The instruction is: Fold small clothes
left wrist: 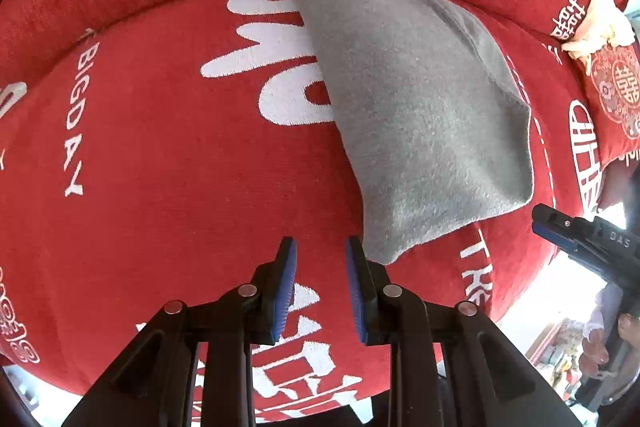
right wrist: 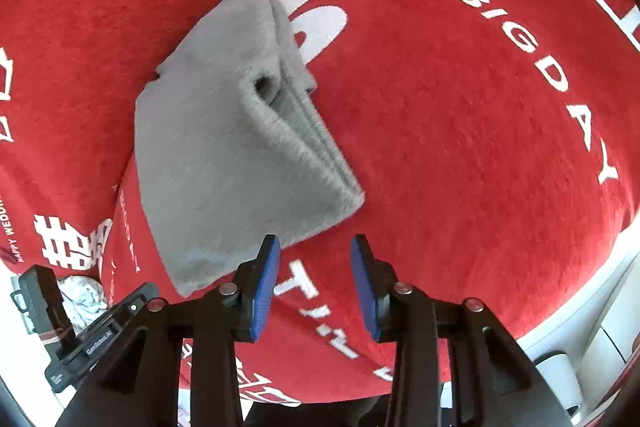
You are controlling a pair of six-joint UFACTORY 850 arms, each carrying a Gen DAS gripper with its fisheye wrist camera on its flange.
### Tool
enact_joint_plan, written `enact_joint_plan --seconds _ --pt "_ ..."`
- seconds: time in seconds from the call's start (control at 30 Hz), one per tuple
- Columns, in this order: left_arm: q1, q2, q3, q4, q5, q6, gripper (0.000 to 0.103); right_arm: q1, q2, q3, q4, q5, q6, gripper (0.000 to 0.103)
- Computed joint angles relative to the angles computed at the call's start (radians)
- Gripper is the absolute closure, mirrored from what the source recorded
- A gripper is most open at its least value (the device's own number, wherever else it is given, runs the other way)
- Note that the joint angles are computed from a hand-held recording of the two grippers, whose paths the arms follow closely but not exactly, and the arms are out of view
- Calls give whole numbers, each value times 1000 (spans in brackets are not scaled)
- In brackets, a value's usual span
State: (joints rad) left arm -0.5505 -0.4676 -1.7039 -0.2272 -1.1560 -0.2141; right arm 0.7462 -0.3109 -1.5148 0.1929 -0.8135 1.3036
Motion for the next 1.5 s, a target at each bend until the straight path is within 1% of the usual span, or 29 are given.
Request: enact_joint_plan --seconds 0.23,0.33,0.4,0.43,0.47,0.5,0.53,0.6,0.67,0.8,0.9,1.03,1.1,1.17,1.27,1.4,1.5 --pt "-19 -2 -2 55 -17 -2 77 26 -10 -24 -17 21 34 59" --pt "-20 -8 -6 68 -28 -15 77 28 -14 -27 -7 23 20 52" --pt "-19 -18 -18 75 -42 -29 77 23 -19 -31 8 24 -3 52" --pt "-19 -23 -24 84 -46 -41 65 18 -21 -32 19 27 -19 52" --pt "-20 -26 -29 97 -45 -61 24 14 -23 -33 30 29 -36 52" --pt "-22 -28 -33 114 -38 -86 6 6 -27 -38 44 29 -62 52" --pt "-27 -22 -33 150 -16 -125 0 -1 -33 -44 53 28 -82 52" --pt "-28 -31 -54 161 -19 -137 0 -15 -38 -53 63 28 -115 51" --pt "-27 -51 -82 160 -39 -160 0 -30 -46 -63 79 28 -152 46" --pt "-32 -110 -158 187 -82 -197 0 -69 -65 -88 124 16 -244 45" --pt "-34 -146 -208 204 -96 -222 0 -101 -80 -107 147 -3 -311 42" --pt "-34 -201 -281 222 -133 -252 0 -135 -94 -122 164 -29 -365 41" --pt "-30 -223 -309 194 -143 -241 0 -154 -103 -131 173 -41 -399 41" --pt "-25 -234 -321 155 -144 -224 0 -169 -111 -138 185 -49 -432 41" --pt "-22 -240 -336 143 -122 -232 0 -193 -117 -134 216 -48 -486 41" --pt "3 -265 -379 105 -86 -264 0 -232 -108 -92 296 -9 -561 39" --pt "21 -300 -422 61 -65 -264 0 -272 -102 -46 409 34 -655 38"
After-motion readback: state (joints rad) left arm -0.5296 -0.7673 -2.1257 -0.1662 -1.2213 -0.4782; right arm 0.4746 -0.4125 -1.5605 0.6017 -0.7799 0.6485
